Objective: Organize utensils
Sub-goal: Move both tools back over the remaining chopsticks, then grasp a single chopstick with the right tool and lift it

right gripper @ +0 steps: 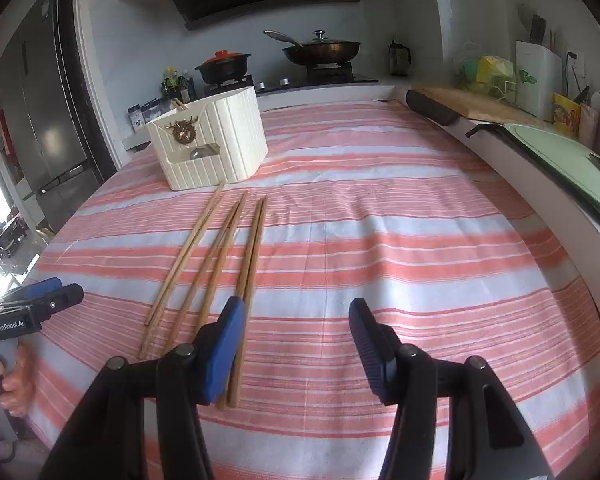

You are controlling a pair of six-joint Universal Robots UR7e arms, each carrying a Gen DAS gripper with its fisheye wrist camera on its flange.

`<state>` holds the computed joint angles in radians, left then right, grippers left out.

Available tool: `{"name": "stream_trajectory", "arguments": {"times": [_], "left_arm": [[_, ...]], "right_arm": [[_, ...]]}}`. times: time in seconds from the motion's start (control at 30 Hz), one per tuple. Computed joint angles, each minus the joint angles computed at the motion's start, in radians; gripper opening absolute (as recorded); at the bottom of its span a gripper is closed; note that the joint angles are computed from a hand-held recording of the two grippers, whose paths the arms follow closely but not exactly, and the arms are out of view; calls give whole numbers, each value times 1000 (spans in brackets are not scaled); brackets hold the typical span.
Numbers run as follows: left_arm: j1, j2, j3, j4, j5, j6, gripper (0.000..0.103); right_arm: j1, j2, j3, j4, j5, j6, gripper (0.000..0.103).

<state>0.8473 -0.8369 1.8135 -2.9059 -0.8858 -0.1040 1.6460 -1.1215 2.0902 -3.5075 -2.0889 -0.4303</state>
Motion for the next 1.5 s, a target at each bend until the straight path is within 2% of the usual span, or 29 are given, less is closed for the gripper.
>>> {"name": "stream_trajectory", "arguments": {"times": [0.2, 0.4, 0.57, 0.9, 1.0, 1.1, 1.17, 1.23, 1.3, 1.33, 1.43, 1.5], "left_arm": [[-2, 46, -76, 17, -32, 38, 98], [20, 175, -265, 65, -46, 67, 98], [31, 283, -406, 154, 30, 67, 98], [40, 314, -465, 252, 52, 31, 99], [36, 330, -487, 295, 92, 19, 99], [32, 332, -491, 310, 103, 20, 99], [33, 325, -483, 314, 94, 19, 98], [32, 316, -474, 320, 87, 19, 96], [30, 308, -464, 319, 82, 24, 91], [29, 304, -458, 318, 80, 30, 90], [25, 295, -446, 315, 76, 46, 80], [24, 291, -440, 309, 73, 60, 65]], "right_arm": [[-16, 7, -3, 16, 21, 17, 55], [-23, 10, -6, 19, 26, 27, 55], [-21, -3, 8, 12, 33, 24, 55], [-28, -9, 8, 9, 45, 12, 55], [-28, -3, 1, 16, 46, 12, 55], [-18, 16, -35, 59, 11, 2, 55], [-18, 19, -66, 125, 18, 2, 50], [-22, 18, -103, 231, 32, 30, 34], [-30, 19, -139, 334, 64, 59, 29], [-30, 27, -159, 372, 67, 66, 23], [-24, 56, -204, 440, 37, 62, 16], [-17, 73, -228, 474, 10, 63, 14]]}}
